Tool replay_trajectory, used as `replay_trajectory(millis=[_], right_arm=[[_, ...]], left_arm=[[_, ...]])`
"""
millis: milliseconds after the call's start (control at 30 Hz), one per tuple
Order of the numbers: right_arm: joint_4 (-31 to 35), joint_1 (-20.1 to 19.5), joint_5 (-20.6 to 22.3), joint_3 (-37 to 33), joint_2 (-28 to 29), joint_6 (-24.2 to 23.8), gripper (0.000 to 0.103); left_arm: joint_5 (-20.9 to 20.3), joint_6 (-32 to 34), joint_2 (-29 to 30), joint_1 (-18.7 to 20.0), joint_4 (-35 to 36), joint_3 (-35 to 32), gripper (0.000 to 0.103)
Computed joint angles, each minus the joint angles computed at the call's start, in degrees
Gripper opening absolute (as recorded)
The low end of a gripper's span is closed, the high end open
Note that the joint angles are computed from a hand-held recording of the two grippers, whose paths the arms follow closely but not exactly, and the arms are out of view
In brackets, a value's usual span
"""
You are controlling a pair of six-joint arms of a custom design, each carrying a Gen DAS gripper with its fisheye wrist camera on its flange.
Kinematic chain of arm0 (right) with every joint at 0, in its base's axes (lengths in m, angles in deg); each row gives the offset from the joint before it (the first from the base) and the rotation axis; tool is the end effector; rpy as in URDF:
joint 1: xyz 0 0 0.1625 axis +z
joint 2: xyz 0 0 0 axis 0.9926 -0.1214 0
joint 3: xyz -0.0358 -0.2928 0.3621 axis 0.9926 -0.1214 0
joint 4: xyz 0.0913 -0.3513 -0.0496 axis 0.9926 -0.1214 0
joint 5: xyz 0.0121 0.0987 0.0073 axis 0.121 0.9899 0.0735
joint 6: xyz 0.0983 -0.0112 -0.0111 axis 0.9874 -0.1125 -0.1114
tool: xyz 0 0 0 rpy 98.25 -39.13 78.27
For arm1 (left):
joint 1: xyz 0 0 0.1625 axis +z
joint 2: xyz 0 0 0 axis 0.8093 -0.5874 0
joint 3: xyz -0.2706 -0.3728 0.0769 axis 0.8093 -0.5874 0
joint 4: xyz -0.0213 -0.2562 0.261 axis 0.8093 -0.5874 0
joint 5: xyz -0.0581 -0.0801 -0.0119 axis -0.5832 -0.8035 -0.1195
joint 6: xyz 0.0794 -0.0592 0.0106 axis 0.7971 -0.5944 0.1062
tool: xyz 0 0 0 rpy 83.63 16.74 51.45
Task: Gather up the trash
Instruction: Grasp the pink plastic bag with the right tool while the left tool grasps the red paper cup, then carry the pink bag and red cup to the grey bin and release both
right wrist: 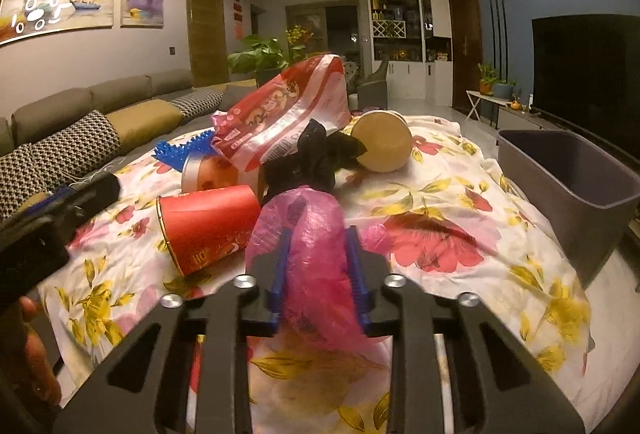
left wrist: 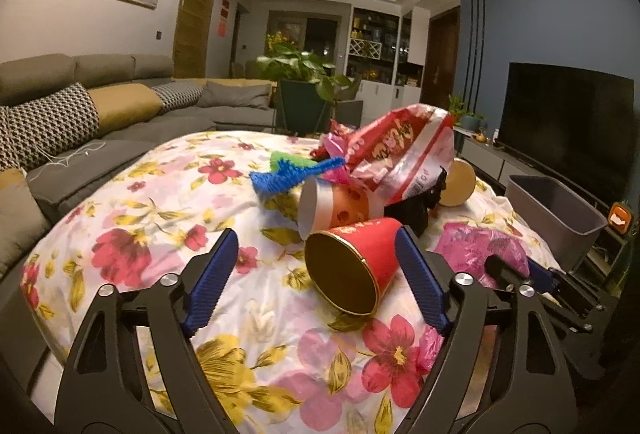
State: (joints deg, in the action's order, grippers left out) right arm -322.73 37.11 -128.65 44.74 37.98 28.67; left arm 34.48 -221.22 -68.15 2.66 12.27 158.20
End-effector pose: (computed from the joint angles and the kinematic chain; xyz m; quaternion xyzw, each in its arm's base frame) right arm 0.3579 -0.4567 -0.0397 0.2859 -0.8100 0.4577 0.2296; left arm -0.0393 -0.4401 0.2832 0.1497 0.7646 -0.5496 0.3016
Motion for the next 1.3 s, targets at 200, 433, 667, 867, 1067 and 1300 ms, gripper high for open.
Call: replay_trajectory(millis=[200, 433, 667, 867, 1067, 1300], right_arm=[[-2.38, -0.14, 0.39, 1.19, -0.96, -0.18, 0.014], [-5.78, -0.19, 0.03, 2.77, -2.38, -0.69, 0.014], [-7.01, -0.09, -0.48, 3.46, -3.13, -0.83, 0.013], [-8.65, 0.09, -0.81, 4.24, -3.90, -1.20, 0.013], [-10.98, 0.34, -1.72, 5.60, -4.65, -1.33, 0.013], [-13.46, 0.09, -2.15, 7.30, -5.82, -1.28, 0.013]], left_arm=[[4.97, -3.20, 3.45, 3.22, 4.19, -3.24, 0.058], [10.13, -6.56, 7.04, 6.25, 9.76, -7.53, 0.025], [11.91, -5.78, 7.68, 6.52, 9.83, -7.84, 0.007], [11.37, -5.22, 5.89, 4.70, 8.62, -5.89, 0.002], [9.81, -4.05, 2.71, 1.25, 7.69, -3.07, 0.002], [9.37, -3.27, 0.93, -1.34, 6.94, -1.13, 0.002]])
